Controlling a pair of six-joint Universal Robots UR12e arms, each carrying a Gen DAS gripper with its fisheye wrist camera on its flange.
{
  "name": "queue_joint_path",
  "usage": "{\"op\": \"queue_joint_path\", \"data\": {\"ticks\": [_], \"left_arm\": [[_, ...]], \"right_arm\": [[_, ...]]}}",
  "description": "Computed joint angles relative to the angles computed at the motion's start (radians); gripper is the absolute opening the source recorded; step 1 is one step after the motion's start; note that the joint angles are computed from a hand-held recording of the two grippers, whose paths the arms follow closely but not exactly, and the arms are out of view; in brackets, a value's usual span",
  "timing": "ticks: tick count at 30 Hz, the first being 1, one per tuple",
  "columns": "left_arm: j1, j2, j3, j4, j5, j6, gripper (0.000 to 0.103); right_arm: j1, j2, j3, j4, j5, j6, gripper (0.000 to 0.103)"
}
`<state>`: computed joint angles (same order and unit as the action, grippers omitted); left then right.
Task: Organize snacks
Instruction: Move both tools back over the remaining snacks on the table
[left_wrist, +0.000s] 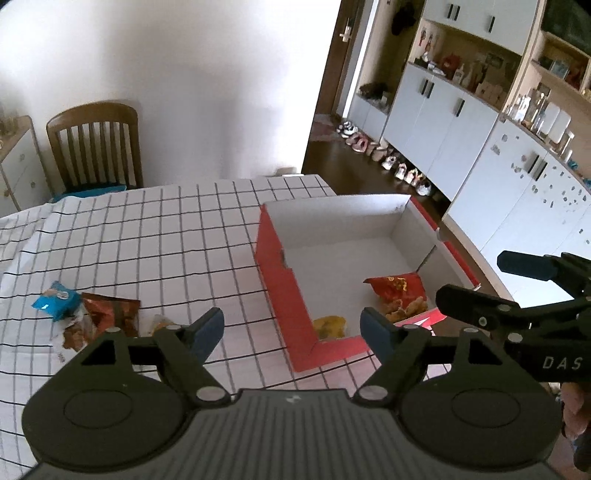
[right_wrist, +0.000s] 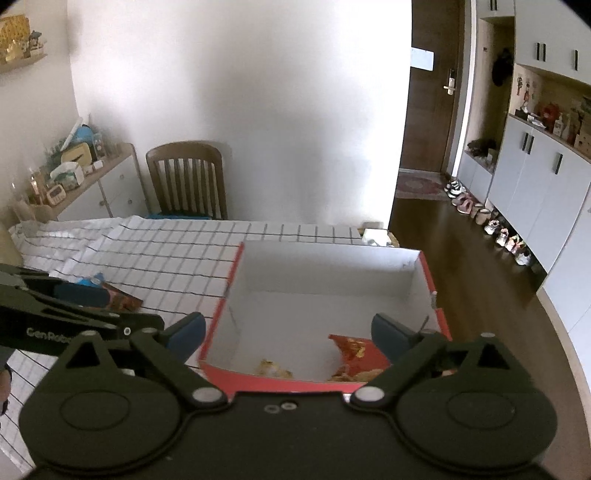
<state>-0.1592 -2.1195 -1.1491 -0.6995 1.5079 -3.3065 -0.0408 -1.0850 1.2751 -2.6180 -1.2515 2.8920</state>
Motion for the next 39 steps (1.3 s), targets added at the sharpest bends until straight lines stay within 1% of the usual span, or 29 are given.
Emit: {"op": "queue_joint_path", "data": {"ticks": [2,4,5,8,10,11,12,19,21,24,27,32,36,39], "left_arm": [[0.011,0.02,-0.031,0.024,-0.013,0.004,0.081],[0.023,0.04,-0.06,0.042,-0.026,0.002,0.084],[0.029,0.05,-0.075,0.052,-0.032,-0.001,0.088],[0.052,0.079,-0.119,0.081,-0.054,-0.01,0.091],[0.068,0.097,-0.144,0.086,-0.07,-0.013,0.096],[0.074,0.104,-0.152,0.084,-0.074,-0.018,0.101],[0.081,0.111,-0.163,0.084,-0.075,-0.026,0.103],[0.132,0.167,-0.246,0.094,-0.085,-0.071,0.103],[0.143,0.179,-0.27,0.101,-0.081,-0.076,0.103],[0.16,0.196,-0.301,0.089,-0.085,-0.089,0.103],[0.177,0.211,-0.338,0.092,-0.098,-0.095,0.103],[0.19,0.225,-0.384,0.078,-0.086,-0.11,0.103],[0.192,0.222,-0.396,0.028,-0.084,-0.139,0.103],[0.185,0.213,-0.394,-0.013,-0.054,-0.162,0.103]], "right_arm": [[0.009,-0.008,0.011,-0.011,-0.003,0.012,0.101],[0.018,-0.018,0.024,-0.024,-0.004,0.022,0.101],[0.019,-0.021,0.028,-0.027,0.001,0.024,0.101],[0.029,-0.032,0.043,-0.043,0.006,0.037,0.103],[0.038,-0.038,0.052,-0.047,0.015,0.042,0.103],[0.042,-0.041,0.057,-0.049,0.017,0.044,0.103],[0.048,-0.044,0.063,-0.053,0.016,0.044,0.103],[0.082,-0.055,0.089,-0.06,0.02,0.036,0.103],[0.093,-0.055,0.094,-0.059,0.014,0.036,0.103],[0.105,-0.057,0.104,-0.05,0.009,0.039,0.103],[0.12,-0.055,0.111,-0.043,0.003,0.045,0.103],[0.139,-0.045,0.114,-0.022,-0.008,0.052,0.1],[0.152,-0.028,0.099,0.025,-0.02,0.063,0.098],[0.159,-0.011,0.078,0.072,-0.031,0.072,0.096]]}}
